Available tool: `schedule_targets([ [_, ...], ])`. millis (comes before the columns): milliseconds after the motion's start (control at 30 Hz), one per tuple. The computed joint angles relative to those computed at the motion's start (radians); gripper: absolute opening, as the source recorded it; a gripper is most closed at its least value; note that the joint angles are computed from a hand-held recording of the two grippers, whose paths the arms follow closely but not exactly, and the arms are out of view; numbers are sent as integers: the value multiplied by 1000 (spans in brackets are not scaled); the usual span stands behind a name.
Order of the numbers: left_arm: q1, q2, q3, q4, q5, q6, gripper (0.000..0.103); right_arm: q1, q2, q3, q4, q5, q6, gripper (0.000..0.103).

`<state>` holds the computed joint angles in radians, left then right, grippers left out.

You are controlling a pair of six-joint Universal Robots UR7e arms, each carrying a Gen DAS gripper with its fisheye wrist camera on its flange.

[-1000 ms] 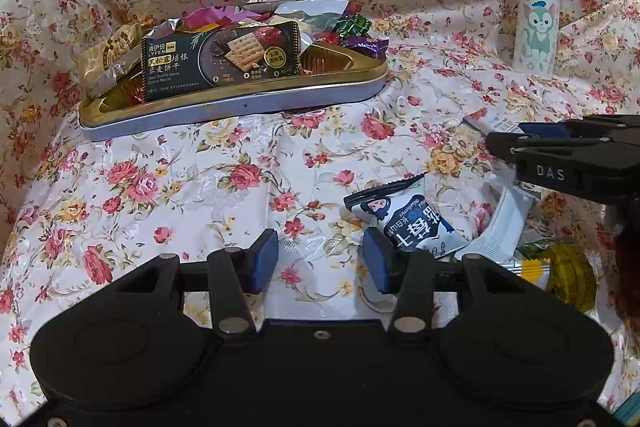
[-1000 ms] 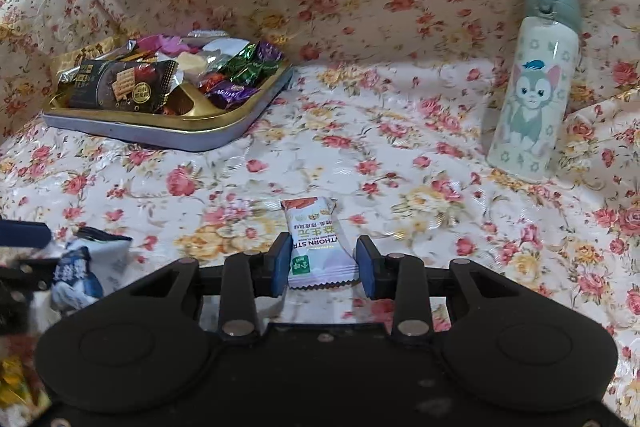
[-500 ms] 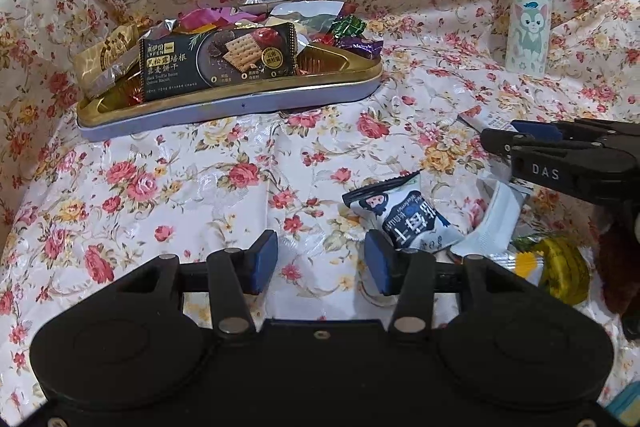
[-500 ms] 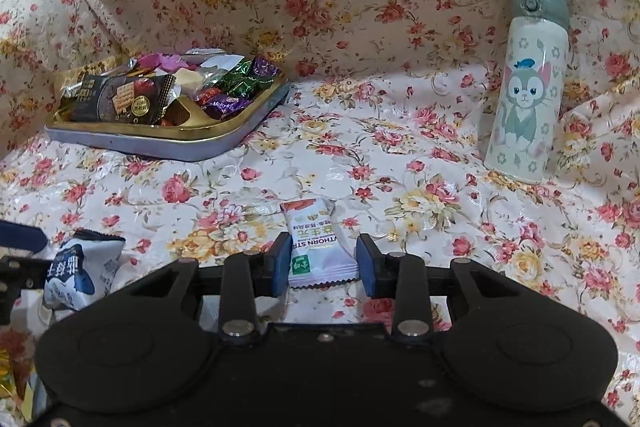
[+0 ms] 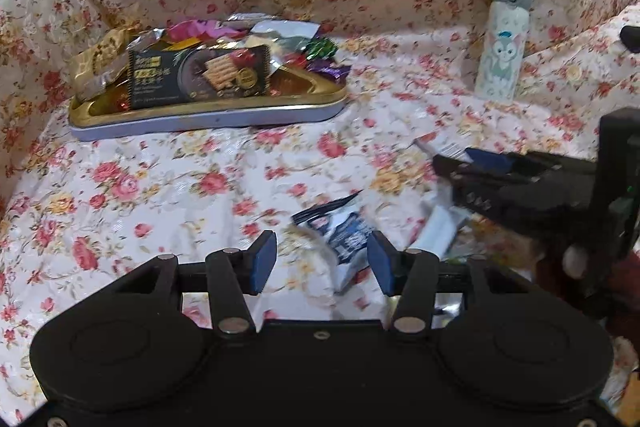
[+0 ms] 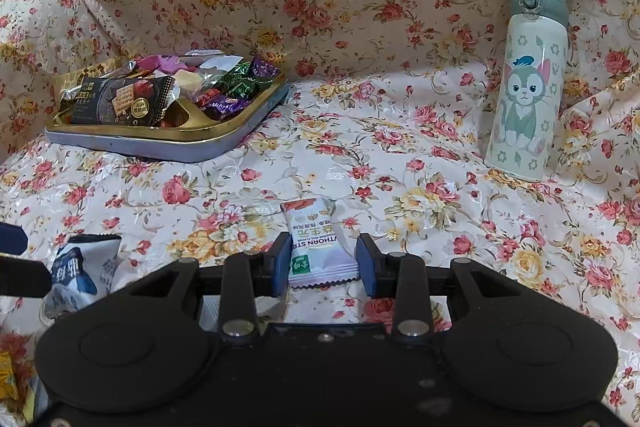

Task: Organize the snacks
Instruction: 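Grasp the white bar with the right tool while the left grasps the dark-blue packet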

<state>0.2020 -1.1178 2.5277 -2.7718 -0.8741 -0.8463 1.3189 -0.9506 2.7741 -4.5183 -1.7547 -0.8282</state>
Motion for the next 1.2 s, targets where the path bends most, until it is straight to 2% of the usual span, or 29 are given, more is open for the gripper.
schedule_targets([
  [300, 24, 59, -58, 18, -23, 2, 57, -16, -14, 7, 15, 22, 18, 36],
  [533, 42, 77, -75, 38, -31, -37, 57, -17, -14, 7, 13, 22, 17, 36],
  [833, 66, 90, -83, 25, -47, -26, 58, -14, -13, 7, 11, 18, 15, 36],
  [1200, 75, 78, -63, -32, -46, 5, 47, -9, -10, 4, 9, 11, 12, 36],
])
